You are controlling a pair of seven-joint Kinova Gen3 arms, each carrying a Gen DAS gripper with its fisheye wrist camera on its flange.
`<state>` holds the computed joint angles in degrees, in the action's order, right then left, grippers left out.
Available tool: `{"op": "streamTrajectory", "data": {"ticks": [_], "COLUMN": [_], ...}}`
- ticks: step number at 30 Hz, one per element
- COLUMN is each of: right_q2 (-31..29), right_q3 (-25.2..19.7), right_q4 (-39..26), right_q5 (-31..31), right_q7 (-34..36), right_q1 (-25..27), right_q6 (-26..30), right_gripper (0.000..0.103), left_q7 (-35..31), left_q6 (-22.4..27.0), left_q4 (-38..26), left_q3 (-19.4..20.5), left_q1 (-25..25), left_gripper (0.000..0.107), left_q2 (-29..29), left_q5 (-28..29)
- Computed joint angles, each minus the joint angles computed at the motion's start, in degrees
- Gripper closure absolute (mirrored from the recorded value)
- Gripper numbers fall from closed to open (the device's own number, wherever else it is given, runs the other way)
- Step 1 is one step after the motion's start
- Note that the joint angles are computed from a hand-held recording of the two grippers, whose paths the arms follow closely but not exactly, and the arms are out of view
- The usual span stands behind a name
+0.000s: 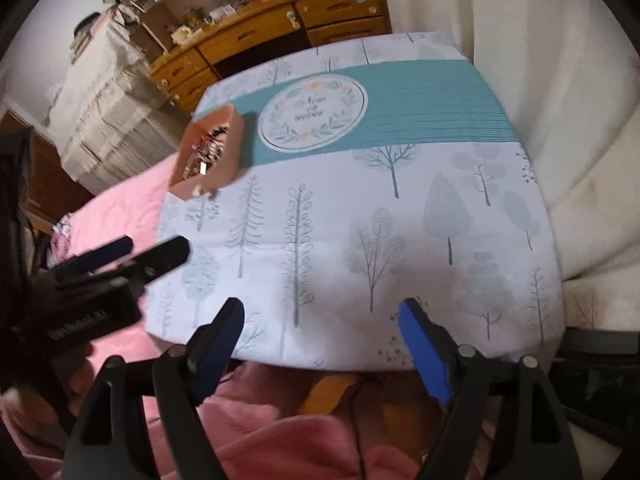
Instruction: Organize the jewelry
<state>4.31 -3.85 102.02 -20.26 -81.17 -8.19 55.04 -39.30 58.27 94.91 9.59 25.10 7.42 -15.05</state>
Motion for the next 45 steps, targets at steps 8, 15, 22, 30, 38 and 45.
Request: {"op": "streamTrajectory", "data": {"ticks": [8,15,22,30,38,45], "right_q2": [-6.09,-7.88,-7.51,-7.03,-6.70,-6.37], "right_q3": [-0.53,-0.67,-0.06,-0.32,-0.27,-0.17], "right_q4": [2.23,3.30,2.97,2.55,2.08,1.90], "right_q5": [4.71,5.60,4.40,5.84,6.36,6.36], "right_q7": [-0.46,-0.09,0.50,-0.07,0.17,0.05], "right_q1": [-2.29,-3.80,-3.89,-3.98,-3.77,-3.51], "right_q6": [-2.38,-6.00,-7.78,-8.12,-8.01,-7.83], "right_gripper": [0.023,0.010,0.004,0.000,0.000,0.000], "left_q7": [12.88,18.08,18.92,19.08,18.38,17.31], "left_q6": [4.54,8.12,10.27,11.14,11.48,11.09], "left_q4": [1.03,0.69,-0.33,-1.00,-2.14,-2.73], "left_q3": [1.68,3.18,3.62,3.43,3.05,2.44], "left_q1": [4.91,6.83,7.75,8.04,8.14,8.09], "left_gripper": [0.005,0.005,0.005,0.005,0.005,0.005], "left_q2": [-1.92,-2.37,-1.76,-1.46,-0.61,0.13], "left_q5": [-9.37,-15.18,-17.42,-17.31,-17.37,-16.98]}}
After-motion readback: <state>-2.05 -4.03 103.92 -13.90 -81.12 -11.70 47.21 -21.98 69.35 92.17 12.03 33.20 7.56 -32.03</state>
